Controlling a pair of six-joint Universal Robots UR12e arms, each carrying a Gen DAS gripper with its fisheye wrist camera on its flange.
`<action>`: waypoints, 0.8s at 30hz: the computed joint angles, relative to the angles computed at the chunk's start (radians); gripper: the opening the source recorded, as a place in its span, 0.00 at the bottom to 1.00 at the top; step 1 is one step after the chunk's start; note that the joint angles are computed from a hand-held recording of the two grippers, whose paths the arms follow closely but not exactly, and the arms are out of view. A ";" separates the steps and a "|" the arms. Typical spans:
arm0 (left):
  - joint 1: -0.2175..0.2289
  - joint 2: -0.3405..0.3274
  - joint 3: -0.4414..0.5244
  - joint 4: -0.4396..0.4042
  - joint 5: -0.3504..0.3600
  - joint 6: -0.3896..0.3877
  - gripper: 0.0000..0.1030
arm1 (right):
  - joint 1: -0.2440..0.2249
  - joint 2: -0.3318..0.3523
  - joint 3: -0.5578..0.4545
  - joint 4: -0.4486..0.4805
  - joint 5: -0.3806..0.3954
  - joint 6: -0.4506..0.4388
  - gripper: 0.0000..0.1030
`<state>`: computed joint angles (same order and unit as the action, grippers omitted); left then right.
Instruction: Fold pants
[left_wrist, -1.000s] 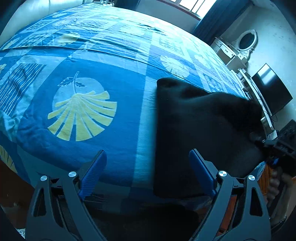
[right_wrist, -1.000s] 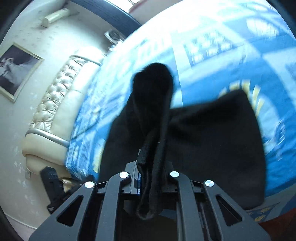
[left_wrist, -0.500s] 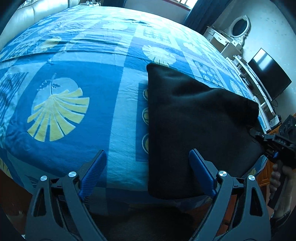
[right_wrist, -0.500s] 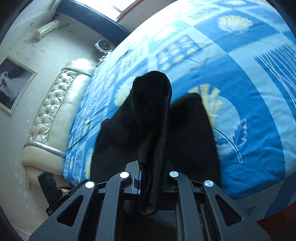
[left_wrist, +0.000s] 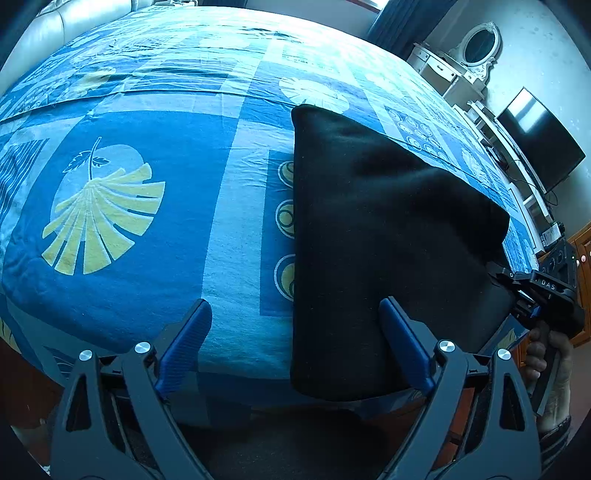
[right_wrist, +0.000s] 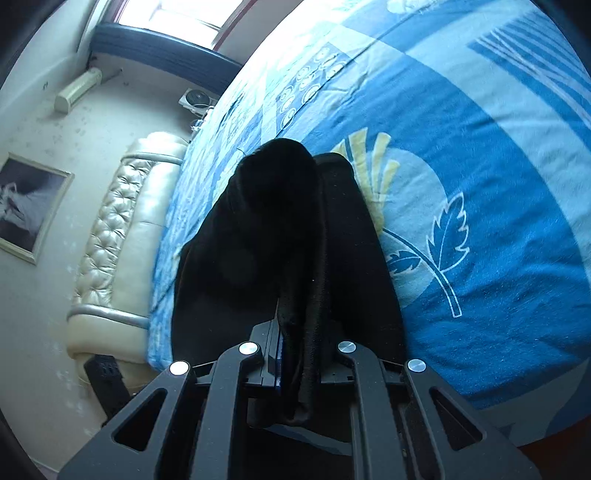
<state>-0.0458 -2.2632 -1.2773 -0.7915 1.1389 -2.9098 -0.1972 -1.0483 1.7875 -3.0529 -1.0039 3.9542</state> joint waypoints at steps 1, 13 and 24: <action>0.000 0.000 0.000 0.000 0.000 0.000 0.89 | -0.004 0.003 0.005 -0.018 0.013 0.012 0.10; 0.000 -0.010 0.009 -0.020 -0.010 -0.004 0.93 | -0.039 0.044 0.050 -0.225 0.133 0.165 0.08; 0.035 -0.026 0.035 -0.116 -0.147 -0.005 0.93 | -0.058 0.003 0.095 -0.213 0.112 0.164 0.14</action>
